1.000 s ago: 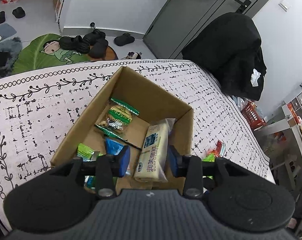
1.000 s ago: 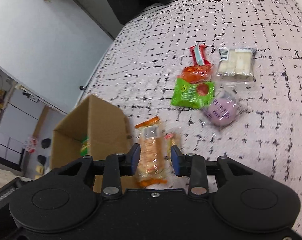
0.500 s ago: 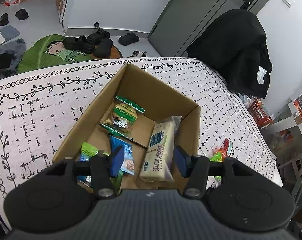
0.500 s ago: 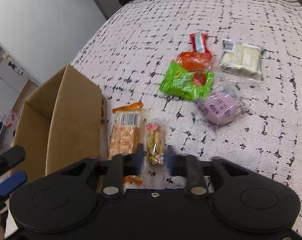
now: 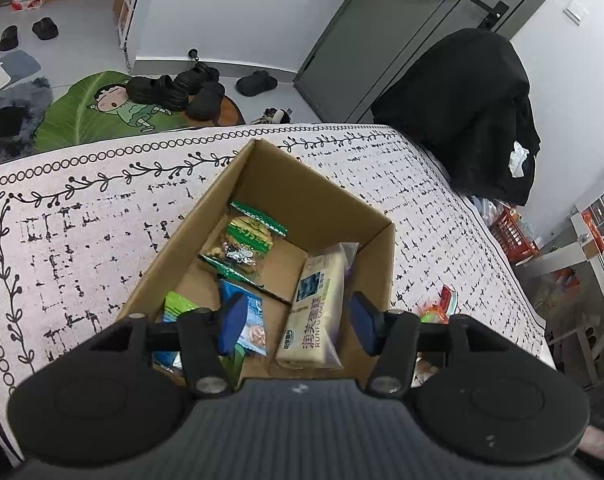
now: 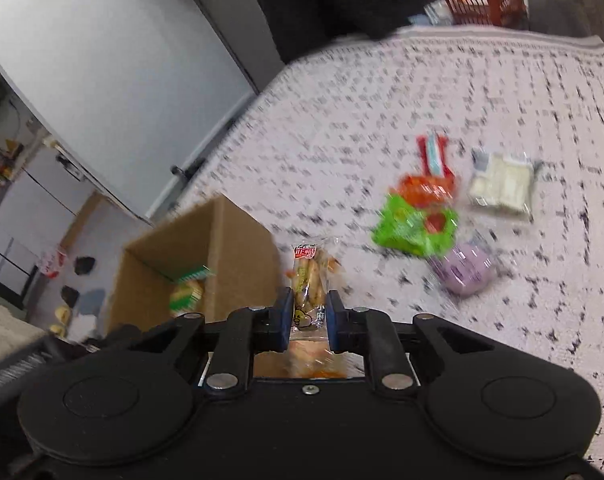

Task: Organize snacks
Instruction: 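Carry the yellow snack over the box and open the right gripper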

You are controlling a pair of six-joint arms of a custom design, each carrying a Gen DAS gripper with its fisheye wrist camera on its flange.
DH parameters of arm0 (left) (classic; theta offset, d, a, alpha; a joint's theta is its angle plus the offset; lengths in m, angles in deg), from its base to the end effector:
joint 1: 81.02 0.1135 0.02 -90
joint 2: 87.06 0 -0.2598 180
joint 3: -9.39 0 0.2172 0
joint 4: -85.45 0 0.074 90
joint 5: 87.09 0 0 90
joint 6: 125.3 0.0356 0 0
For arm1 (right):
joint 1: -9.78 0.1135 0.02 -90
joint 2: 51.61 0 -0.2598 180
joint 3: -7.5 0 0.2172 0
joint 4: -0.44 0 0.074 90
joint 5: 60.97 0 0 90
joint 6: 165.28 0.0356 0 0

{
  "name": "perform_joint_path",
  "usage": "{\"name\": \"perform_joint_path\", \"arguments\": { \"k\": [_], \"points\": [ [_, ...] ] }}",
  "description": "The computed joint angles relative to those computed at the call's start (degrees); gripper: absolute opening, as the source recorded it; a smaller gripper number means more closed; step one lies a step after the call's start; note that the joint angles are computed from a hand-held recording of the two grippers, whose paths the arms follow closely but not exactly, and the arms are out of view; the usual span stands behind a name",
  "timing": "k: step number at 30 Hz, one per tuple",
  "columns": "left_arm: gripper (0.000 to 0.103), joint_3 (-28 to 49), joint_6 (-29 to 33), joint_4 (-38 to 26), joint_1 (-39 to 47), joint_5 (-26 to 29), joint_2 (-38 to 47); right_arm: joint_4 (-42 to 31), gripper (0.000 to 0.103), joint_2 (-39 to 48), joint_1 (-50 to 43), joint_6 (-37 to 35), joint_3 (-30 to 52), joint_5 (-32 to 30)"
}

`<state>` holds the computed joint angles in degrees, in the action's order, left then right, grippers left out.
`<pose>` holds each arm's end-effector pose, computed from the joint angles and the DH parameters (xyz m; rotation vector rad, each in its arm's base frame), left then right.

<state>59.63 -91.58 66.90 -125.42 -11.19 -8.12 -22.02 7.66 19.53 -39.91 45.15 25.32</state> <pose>0.1735 -0.1578 0.1845 -0.3685 2.4052 -0.5405 0.1650 0.0307 0.1806 0.4970 2.3333 0.4591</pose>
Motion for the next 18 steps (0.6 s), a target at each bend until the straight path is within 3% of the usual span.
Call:
{"name": "perform_joint_path", "arguments": {
  "k": [2, 7, 13, 18],
  "points": [
    [0.056, -0.06, -0.15, -0.27, 0.25, -0.15, -0.31, -0.98, 0.017, -1.55, 0.58, 0.6, 1.38, -0.07],
    [0.071, 0.18, -0.44, -1.71, 0.4, -1.44, -0.93, -1.91, 0.017, -3.21, 1.84, 2.31, 4.19, -2.29],
    [0.08, 0.1, -0.73, -3.12, 0.76, -2.23, -3.11, -0.24, 0.017, -1.83, 4.07, 5.2, 5.77, -4.41],
    [0.082, -0.75, -1.53, -3.23, 1.63, -1.03, -3.4, 1.17, 0.017, -2.04, 6.24, 7.2, 6.68, -5.27]
  ]
}}
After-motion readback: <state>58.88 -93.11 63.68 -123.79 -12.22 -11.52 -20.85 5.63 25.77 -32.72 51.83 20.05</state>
